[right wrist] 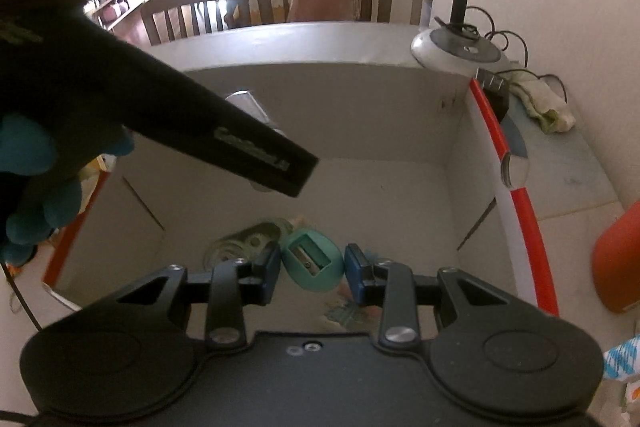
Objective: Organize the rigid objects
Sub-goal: 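Carry the jar and sharpener into the box and open both tools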
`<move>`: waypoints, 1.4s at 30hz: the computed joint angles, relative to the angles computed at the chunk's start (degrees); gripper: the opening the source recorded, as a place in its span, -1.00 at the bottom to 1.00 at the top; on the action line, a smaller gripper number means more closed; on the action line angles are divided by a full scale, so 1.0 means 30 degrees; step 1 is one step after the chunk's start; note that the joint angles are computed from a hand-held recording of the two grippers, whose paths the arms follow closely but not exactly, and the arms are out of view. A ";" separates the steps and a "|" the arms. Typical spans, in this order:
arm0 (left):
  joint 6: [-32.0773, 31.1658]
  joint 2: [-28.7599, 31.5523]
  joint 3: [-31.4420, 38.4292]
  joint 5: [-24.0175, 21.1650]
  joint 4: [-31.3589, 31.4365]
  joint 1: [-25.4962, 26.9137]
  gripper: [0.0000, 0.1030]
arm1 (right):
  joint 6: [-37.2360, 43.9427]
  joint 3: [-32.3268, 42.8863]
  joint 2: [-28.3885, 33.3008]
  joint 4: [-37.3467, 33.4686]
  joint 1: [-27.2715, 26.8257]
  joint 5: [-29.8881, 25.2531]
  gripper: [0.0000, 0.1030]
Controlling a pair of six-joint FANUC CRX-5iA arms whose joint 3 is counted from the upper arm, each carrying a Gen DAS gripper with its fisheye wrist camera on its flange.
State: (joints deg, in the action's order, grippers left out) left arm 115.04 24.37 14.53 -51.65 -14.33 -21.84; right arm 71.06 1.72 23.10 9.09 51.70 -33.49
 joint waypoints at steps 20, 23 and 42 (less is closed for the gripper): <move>-0.1396 0.3094 0.3058 -0.3261 0.0639 0.0032 0.46 | 0.1140 0.0492 0.0465 -0.0490 0.0157 -0.1430 -0.34; -0.1341 0.3081 0.2957 -0.3243 0.0611 0.0058 0.46 | 0.0972 0.0392 0.0393 -0.0435 0.0197 -0.1414 -0.33; -0.0116 0.0635 0.0327 -0.0705 0.0268 0.0049 0.46 | -0.0066 0.0325 0.0271 -0.0030 0.0232 -0.0785 -0.02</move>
State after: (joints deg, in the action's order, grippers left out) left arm 114.69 26.28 15.51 -53.76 -13.52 -21.69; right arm 70.86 2.70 23.91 9.00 52.40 -35.85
